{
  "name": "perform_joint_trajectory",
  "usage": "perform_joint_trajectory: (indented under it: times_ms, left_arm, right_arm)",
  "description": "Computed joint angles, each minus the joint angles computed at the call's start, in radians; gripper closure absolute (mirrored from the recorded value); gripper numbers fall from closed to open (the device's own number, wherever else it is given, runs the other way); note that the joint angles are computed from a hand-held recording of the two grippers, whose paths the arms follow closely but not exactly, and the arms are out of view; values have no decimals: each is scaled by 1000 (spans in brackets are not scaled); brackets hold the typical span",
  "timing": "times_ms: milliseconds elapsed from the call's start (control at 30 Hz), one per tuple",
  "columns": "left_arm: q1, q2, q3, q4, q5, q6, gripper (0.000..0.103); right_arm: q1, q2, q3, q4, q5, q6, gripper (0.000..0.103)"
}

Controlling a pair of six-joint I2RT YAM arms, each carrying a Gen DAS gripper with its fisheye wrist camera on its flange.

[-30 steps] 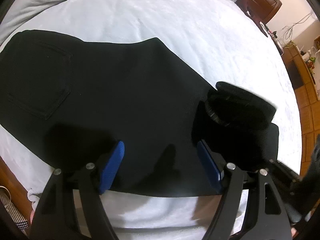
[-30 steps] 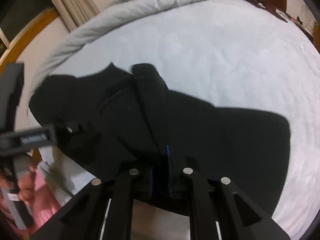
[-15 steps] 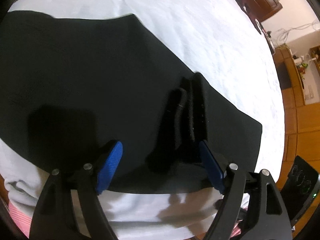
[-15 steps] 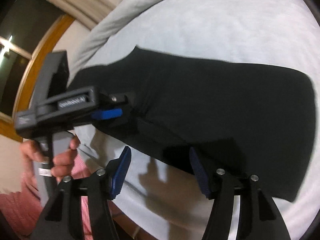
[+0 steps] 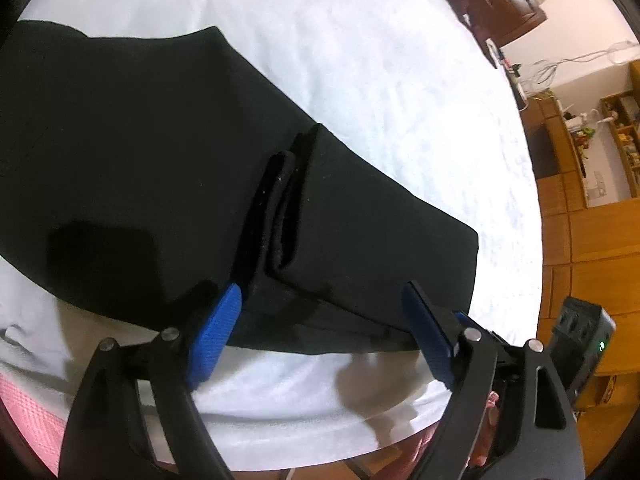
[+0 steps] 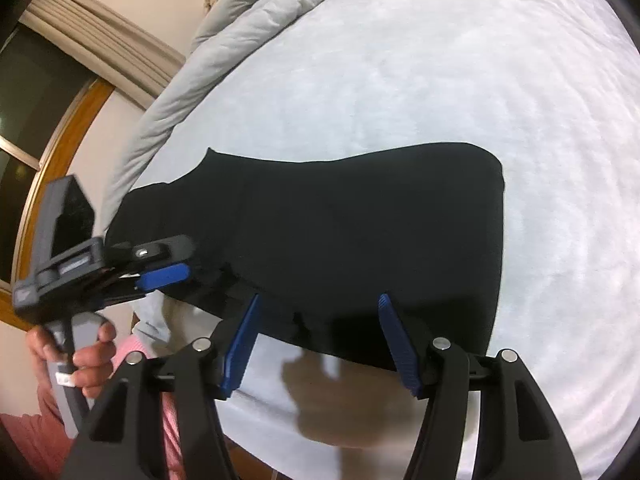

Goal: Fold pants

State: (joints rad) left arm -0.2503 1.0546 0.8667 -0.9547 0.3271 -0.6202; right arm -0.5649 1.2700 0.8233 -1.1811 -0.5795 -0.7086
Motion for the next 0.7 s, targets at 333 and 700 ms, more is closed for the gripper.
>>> perform_joint_trajectory:
  times_ms: [333, 700]
  left_arm:
    - [-109, 124, 45, 62, -125, -27, 21]
    - [-55, 92, -33, 145, -137, -34, 93]
  right_arm:
    - [28, 27, -26, 53, 22, 61, 43]
    - [-53, 42, 7, 73, 20, 59, 42]
